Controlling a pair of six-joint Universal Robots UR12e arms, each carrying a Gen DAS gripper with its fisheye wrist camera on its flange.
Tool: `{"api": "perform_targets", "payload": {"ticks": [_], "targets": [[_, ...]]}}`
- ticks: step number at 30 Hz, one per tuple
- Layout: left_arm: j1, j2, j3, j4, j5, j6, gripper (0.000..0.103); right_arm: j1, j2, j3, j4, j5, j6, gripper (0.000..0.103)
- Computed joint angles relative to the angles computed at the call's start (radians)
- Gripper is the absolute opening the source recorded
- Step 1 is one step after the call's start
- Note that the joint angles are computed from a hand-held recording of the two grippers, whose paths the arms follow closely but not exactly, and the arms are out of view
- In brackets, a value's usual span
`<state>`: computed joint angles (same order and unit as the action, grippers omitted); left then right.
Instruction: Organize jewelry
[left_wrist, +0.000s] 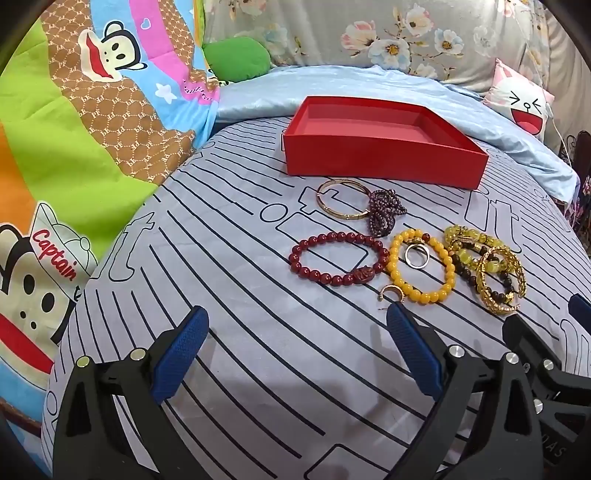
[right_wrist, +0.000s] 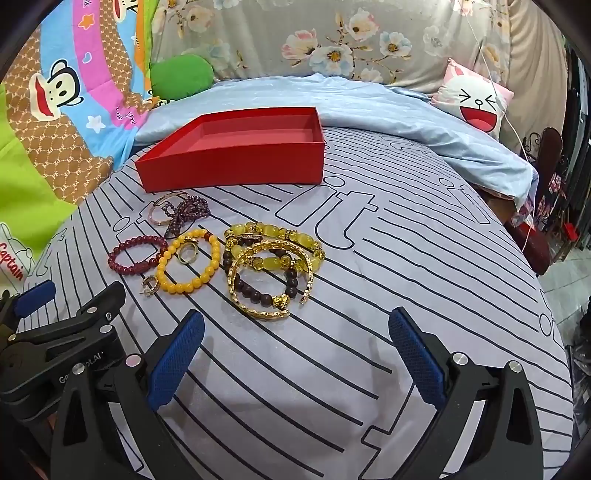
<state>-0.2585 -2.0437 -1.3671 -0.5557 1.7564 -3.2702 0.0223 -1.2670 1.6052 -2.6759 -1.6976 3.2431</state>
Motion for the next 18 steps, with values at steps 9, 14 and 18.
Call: {"api": "perform_targets", "payload": {"ticks": [9, 14, 18], "targets": [[0.001, -0.001, 0.004, -0.010, -0.005, 0.001, 0.092, 0.000, 0.000, 0.000, 0.001, -0.001, 0.000, 0.096], [0.007, -0.002, -0.001, 0.001, -0.011, 0.003, 0.093, -0.001, -0.001, 0.001, 0.000, 0.001, 0.000, 0.096], [0.003, -0.002, 0.000, -0.001, -0.004, 0.003, 0.093, -0.001, -0.001, 0.001, 0.000, 0.000, 0.000, 0.097]]}}
